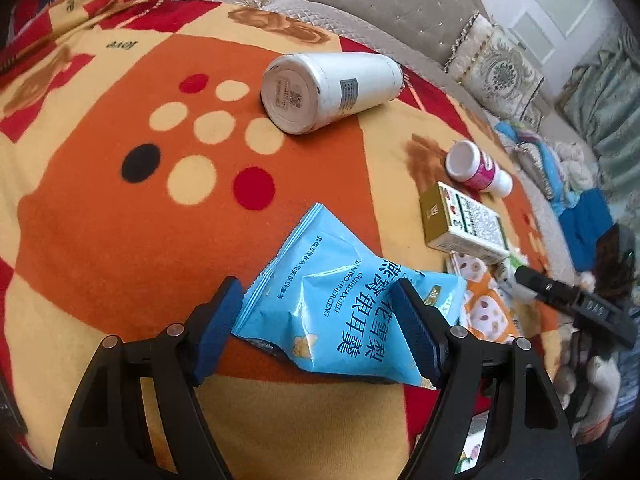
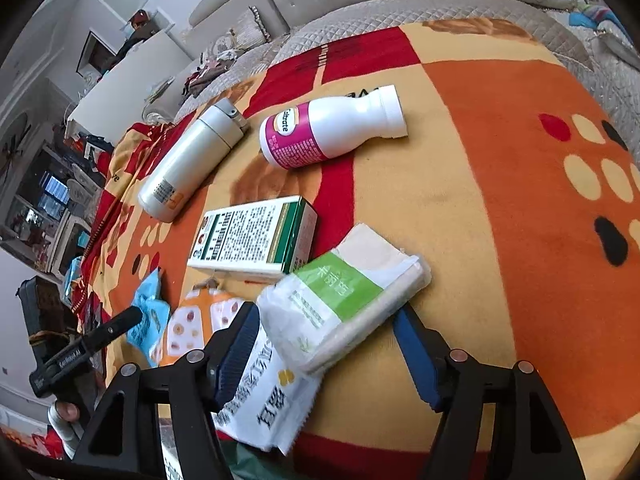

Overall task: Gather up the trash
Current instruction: 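Grasp the blue snack bag with the left gripper while the right gripper grasps the tissue pack, then carry the snack bag and tissue pack over the beige bin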

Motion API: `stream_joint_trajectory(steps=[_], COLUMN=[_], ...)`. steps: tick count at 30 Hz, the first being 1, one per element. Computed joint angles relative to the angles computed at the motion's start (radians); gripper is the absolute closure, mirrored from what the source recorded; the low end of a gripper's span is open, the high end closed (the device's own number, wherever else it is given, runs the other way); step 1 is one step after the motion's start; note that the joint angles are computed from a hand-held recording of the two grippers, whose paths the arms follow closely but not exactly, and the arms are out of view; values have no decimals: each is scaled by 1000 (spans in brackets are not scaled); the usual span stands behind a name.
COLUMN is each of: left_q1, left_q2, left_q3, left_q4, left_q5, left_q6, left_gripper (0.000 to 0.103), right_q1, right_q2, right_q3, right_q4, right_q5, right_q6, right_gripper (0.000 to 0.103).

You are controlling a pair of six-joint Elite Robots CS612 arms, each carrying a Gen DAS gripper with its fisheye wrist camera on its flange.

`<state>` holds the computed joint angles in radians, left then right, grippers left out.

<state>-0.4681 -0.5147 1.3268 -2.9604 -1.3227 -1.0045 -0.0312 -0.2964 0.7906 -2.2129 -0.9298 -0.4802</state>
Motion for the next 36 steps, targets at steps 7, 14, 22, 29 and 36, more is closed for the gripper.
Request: stream_joint_trajectory(steps=[7, 14, 22, 29, 36], left_q1=[-17, -23, -30, -47, -66], left_q2=[6, 0, -24, -66, -93], left_q3=[-27, -10, 32, 74, 85], left_q4=[57, 30, -53, -110, -136], left_q5=[23, -10, 8, 73, 126], left_q6=[55, 84, 61, 65, 84], left_gripper=[46, 84, 89, 90, 90], right_q1=[12, 19, -26, -52, -70], right_q2=[12, -13, -58, -97, -127], right_q3=[2, 73, 155, 219, 268], right_q4=[-100, -237, -294, -328, -366], right_q5=[-8, -89, -25, 20, 61], right_q6=[20, -65, -66, -77, -89], right_gripper=[34, 66, 68, 68, 68])
